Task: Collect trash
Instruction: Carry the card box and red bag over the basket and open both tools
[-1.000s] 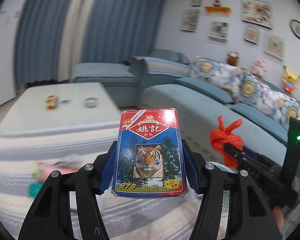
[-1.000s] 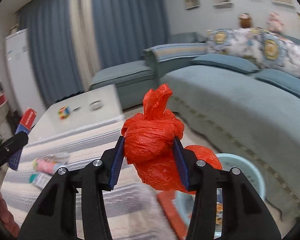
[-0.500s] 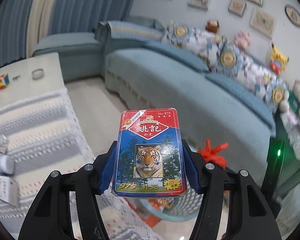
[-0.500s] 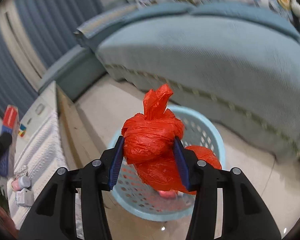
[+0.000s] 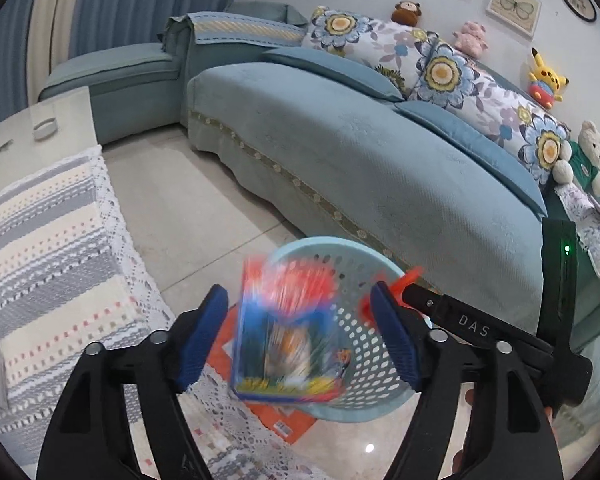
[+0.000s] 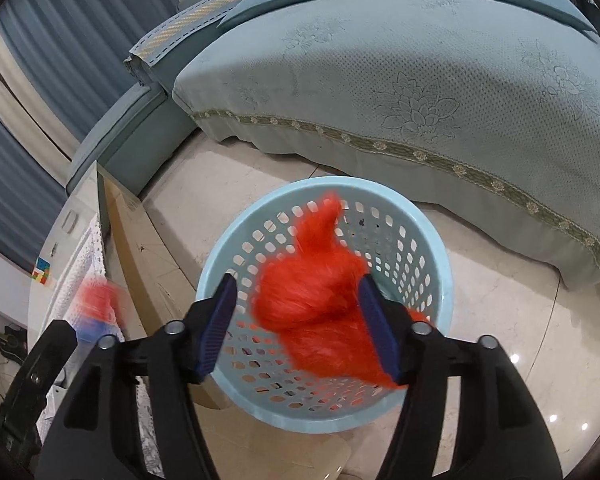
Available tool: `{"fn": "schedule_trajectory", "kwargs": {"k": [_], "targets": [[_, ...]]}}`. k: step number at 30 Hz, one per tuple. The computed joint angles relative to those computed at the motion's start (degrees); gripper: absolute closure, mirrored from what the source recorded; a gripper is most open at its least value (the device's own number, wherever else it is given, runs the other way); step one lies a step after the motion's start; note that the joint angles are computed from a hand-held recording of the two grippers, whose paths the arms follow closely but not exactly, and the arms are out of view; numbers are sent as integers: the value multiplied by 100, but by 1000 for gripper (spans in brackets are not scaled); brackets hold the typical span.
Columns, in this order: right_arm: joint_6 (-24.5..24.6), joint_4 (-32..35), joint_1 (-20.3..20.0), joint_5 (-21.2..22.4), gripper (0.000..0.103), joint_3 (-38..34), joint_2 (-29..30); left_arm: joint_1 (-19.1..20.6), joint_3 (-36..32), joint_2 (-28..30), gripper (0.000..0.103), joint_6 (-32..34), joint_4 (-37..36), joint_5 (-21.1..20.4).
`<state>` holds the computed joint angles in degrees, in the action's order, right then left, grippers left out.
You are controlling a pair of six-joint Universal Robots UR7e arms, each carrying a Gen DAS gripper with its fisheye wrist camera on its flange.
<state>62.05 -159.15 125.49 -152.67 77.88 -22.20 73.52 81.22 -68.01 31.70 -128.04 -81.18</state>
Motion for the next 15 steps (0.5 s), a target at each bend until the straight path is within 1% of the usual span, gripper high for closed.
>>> {"fn": "schedule_trajectory", "kwargs": {"k": [5,9,13,15], "targets": [[-6,86,58,-60,40,-88,28,45,-146,2,30,2,137,-52],[-188,50,127,-120,40,-258,122,74,-237,-8,30,-71,186,-86],[-581,-37,259,-296,40,-604,301,68,-318,-104,30,-131,225,-233],[-942,-188,354,-413,40,-855,443,52,-356,-187,30,-155,229,-328]]}}
